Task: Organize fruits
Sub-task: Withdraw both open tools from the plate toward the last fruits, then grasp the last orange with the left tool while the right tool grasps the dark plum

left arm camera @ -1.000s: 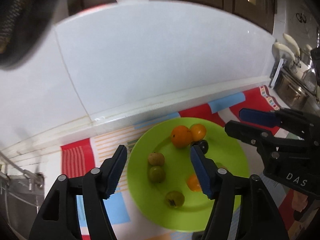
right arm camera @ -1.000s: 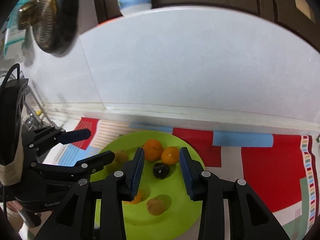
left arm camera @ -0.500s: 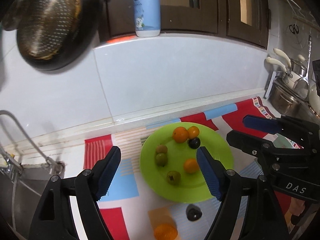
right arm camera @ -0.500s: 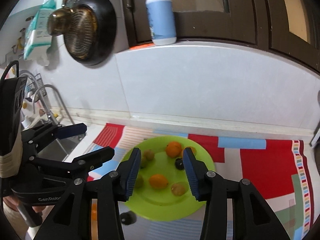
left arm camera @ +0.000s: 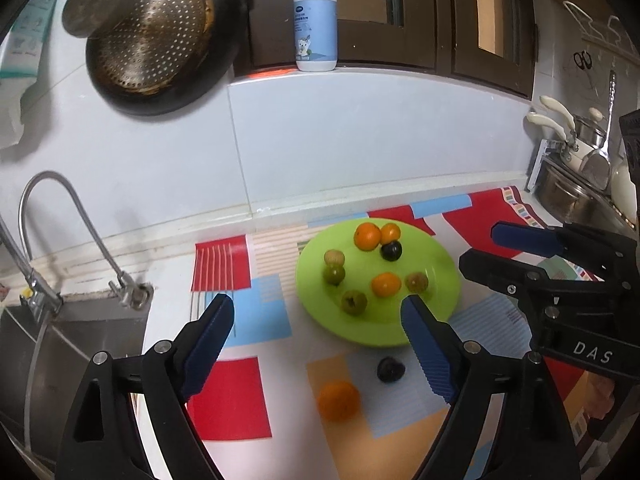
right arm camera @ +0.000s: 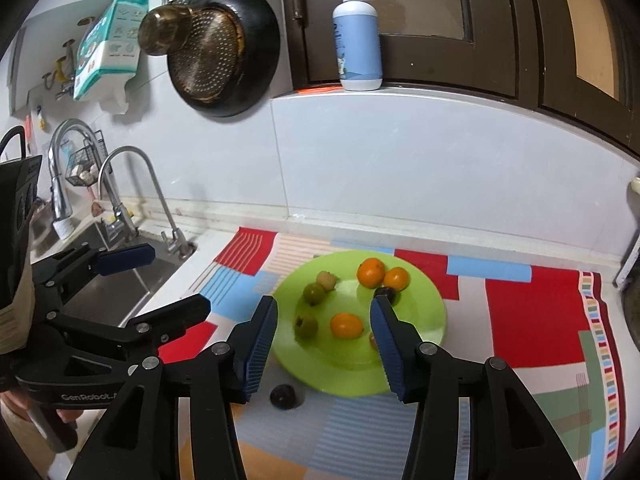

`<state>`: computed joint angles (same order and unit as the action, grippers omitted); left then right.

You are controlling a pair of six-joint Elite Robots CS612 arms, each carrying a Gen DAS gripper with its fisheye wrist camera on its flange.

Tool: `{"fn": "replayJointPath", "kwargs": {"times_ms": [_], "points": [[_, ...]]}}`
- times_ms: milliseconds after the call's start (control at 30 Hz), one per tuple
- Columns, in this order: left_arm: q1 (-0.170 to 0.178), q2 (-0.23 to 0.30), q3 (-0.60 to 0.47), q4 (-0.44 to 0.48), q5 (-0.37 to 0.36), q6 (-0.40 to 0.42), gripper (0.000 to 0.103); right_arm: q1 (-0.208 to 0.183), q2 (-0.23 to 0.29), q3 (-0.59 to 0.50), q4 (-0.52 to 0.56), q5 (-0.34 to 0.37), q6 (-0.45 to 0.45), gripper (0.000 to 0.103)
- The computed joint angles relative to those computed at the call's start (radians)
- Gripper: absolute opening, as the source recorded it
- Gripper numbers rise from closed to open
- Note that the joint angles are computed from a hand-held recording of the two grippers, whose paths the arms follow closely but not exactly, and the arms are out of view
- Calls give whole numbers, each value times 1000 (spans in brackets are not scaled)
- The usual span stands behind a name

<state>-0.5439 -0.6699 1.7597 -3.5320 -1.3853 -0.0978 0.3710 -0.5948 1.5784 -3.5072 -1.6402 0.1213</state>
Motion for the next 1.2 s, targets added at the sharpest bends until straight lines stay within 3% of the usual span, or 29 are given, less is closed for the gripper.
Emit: {"fn": "replayJointPath", "kwargs": {"times_ms": [467,900,1200], "points": [[3,2,53,21,-14,-17,87,27,0,24,32,-6,-31,49],[2,45,60,-35,-39,69,87,26,22,16,143,34,-48,49],[15,86,23,-8,-89,117,86,22,51,-27,225,69,-97,49]]}}
